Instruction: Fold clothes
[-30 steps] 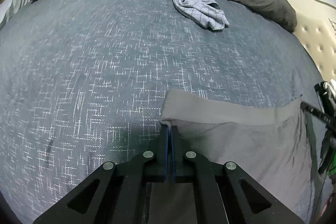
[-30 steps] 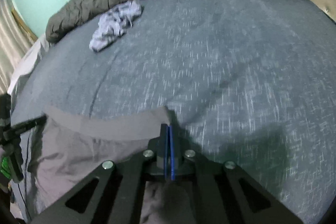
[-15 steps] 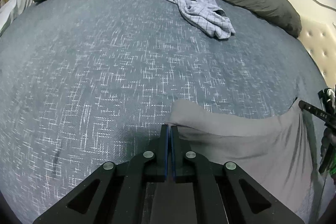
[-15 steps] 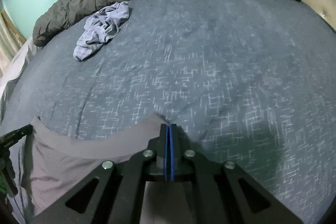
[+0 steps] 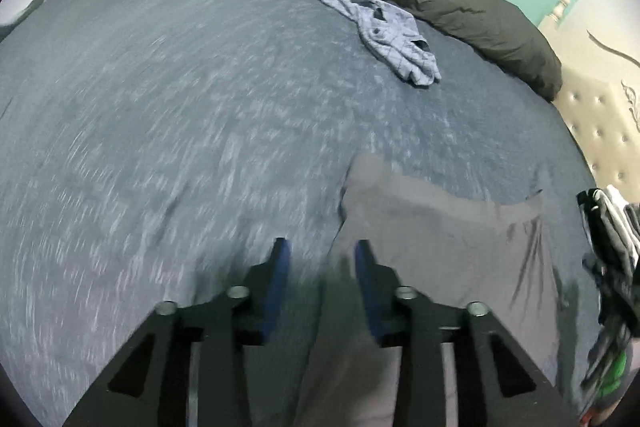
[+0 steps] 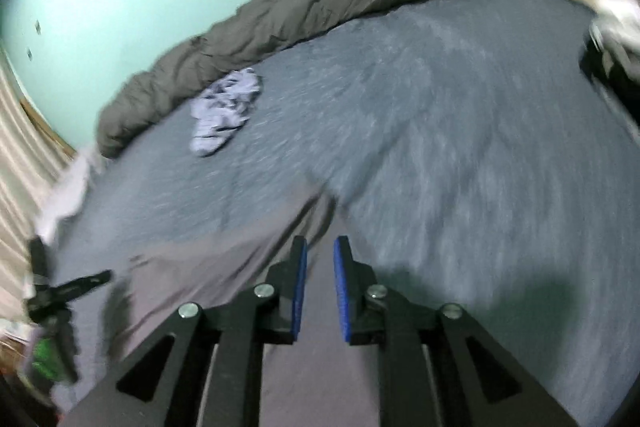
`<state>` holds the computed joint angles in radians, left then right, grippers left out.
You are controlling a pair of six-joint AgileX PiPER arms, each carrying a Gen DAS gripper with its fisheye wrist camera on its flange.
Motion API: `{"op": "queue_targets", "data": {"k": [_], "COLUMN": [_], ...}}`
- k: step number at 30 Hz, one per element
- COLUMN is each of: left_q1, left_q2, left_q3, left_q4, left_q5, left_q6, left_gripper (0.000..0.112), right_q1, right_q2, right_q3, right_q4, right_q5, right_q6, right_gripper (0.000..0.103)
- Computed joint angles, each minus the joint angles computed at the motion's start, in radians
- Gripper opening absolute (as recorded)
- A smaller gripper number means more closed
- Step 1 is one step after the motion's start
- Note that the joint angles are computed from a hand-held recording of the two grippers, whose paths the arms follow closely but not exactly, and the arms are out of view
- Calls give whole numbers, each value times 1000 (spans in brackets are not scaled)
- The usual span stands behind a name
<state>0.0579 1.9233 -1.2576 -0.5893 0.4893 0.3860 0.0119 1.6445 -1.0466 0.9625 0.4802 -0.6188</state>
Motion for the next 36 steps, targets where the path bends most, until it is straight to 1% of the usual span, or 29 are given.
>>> {"op": "queue_targets", "data": {"k": [2, 5, 6, 7, 8, 11, 15, 17, 21, 24, 28, 32, 35, 36], "left_q1": [14, 27, 24, 22, 18, 3, -5, -4, 7, 26, 24, 23, 14, 4], "left_q2": [-11, -3, 2, 7, 13, 25, -4, -13, -42, -100, -162, -187, -192, -199], "left_q3": [28, 26, 17, 8, -1, -18, 38, 67, 127, 208, 297, 353, 372, 378], "left_q4": [-9, -29, -34, -38, -35, 20, 63, 76, 31, -28, -3, -18, -36, -35], "left_q5": [-1, 13, 18, 23, 28, 43, 31, 25, 18, 19, 2, -9, -19, -27], "left_q6": [9, 6, 5, 5, -3, -67, -83, -83, -49, -1, -3, 15, 33, 37], "left_gripper": [41, 41, 41, 41, 41, 41, 41, 41, 41, 41, 41, 41, 38, 26], "right_q1": [8, 19, 25, 36, 50, 78, 24, 0, -40, -60, -85, -108, -127, -130], "right_q2": [-87, -195, -218, -231, -239, -249, -230, -228, -224, -222, -215, -223, -228, -230], "right_q3": [131, 285, 323, 348, 364, 385, 402, 411, 416, 414, 407, 407, 411, 413], "right_q4": [111, 242, 281, 307, 307, 285, 363, 391, 433, 437, 435, 436, 444, 447], "right_q5": [-7, -10, -11, -16, -28, -56, -10, -1, 39, 63, 92, 120, 136, 137], "right_q6": [-76, -157, -182, -203, -210, -227, -322, -355, -403, -419, -421, -426, -429, -429], "right_gripper": [17, 19, 20, 23, 25, 26, 26, 26, 26, 26, 26, 26, 26, 26]}}
